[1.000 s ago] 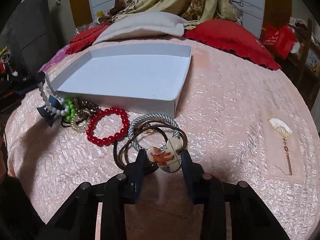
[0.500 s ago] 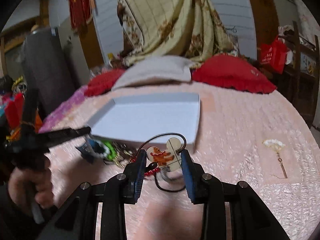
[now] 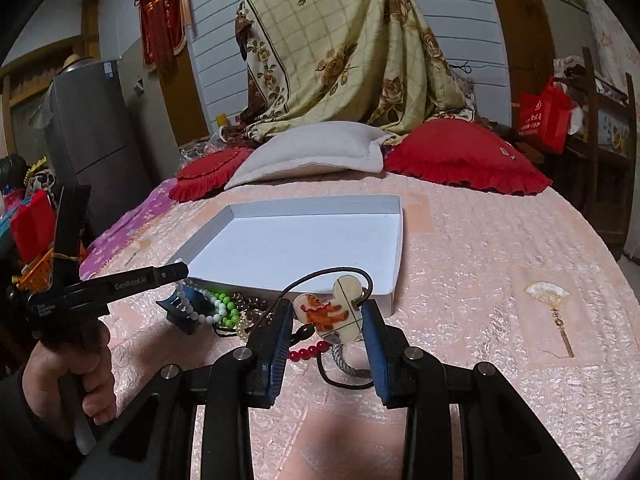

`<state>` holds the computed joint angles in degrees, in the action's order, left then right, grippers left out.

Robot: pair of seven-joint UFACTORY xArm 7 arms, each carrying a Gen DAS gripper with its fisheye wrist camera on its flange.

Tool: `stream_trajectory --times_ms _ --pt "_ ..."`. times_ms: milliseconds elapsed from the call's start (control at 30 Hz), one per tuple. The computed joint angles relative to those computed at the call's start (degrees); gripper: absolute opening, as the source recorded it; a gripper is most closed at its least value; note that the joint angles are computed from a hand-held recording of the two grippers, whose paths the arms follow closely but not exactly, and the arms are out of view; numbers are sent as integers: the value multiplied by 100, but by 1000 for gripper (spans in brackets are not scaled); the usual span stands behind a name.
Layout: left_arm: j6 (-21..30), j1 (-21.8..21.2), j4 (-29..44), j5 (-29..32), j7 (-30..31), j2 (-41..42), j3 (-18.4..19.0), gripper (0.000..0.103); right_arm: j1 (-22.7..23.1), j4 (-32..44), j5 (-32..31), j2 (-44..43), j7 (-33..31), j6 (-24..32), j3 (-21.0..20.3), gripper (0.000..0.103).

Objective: Organize jewelry
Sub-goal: 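Lift the pearl bracelet with the left gripper while the right gripper grasps the black charm hair tie, then place the pearl bracelet and charm hair tie into the white tray, opening both grippers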

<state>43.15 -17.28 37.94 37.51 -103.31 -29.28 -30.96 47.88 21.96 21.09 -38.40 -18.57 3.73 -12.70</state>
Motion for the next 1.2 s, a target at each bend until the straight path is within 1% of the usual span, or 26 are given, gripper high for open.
stream_trajectory --times_ms 67,133,167,200,233,267,333,367,467,500,533,567,633,667,700,800,833,867,900,967,1067,1133,1200 --pt "5 -4 6 0 15 11 7 8 -179 55 -79 126 83 -115 183 34" --pt "7 -5 22 7 36 43 14 8 -377 250 -110 376 326 -225 353 34" --pt "5 -8 31 12 44 65 15 8 -571 375 -155 520 500 -228 519 34" --pt "5 -12 39 18 40 78 13 8 -915 602 -213 774 798 -212 813 34" --pt "-2 -20 36 22 39 77 21 8 -1071 806 -248 986 994 -177 934 34" --pt "-38 -25 12 34 23 52 34 8 -1099 999 -256 1167 1102 -134 942 34" --pt "-187 -29 -73 60 -18 -32 66 8 -858 1426 -118 1617 1096 -188 740 34" --pt "-268 -18 -110 73 -36 -76 70 8 -651 1579 3 1832 989 -314 574 34" --pt "-816 82 -329 192 -146 -367 100 8 -121 1695 297 2175 577 -612 146 34" --pt "-1045 155 -396 239 -175 -508 106 8 -208 1731 215 2304 617 -473 188 34" --pt "-1182 242 -419 235 -183 -629 87 8 -263 1793 259 2387 574 -324 214 34" --pt "-1285 333 -407 210 -147 -741 78 8 -77 1934 512 2509 332 -88 2 34" --pt "-1379 516 -311 116 -7 -875 74 8 330 2094 1201 2625 -270 49 -368 34" --pt "-1470 604 -221 61 156 -876 167 8 445 2139 1479 2657 -529 99 -468 34" --pt "-1574 669 -164 -16 308 -841 250 8 661 2235 1911 2704 -932 203 -665 34" --pt "-1865 799 59 -329 929 -530 625 8 832 2420 2676 2855 -1541 352 -778 34" --pt "-1947 887 104 -393 1041 -462 657 8 790 2470 2759 2916 -1595 380 -727 34" --pt "-1921 1014 195 -432 1142 -368 632 8 751 2508 2843 2967 -1659 420 -676 34" --pt "-1953 1109 250 -492 1240 -276 620 8 672 2580 2814 3068 -1592 464 -584 34" --pt "-2210 1309 224 -545 1285 -159 558 8 515 2680 2766 3225 -1471 521 -413 34" --pt "-2184 1712 88 -397 1194 -81 255 8 114 2787 1931 3468 -561 644 -57 34" --pt "-2275 1658 -162 -575 1194 26 392 8 -105 2842 1532 3577 -144 742 112 34" --pt "-2073 1670 -379 -673 1121 57 391 8 -270 2851 1260 3618 52 733 274 34"
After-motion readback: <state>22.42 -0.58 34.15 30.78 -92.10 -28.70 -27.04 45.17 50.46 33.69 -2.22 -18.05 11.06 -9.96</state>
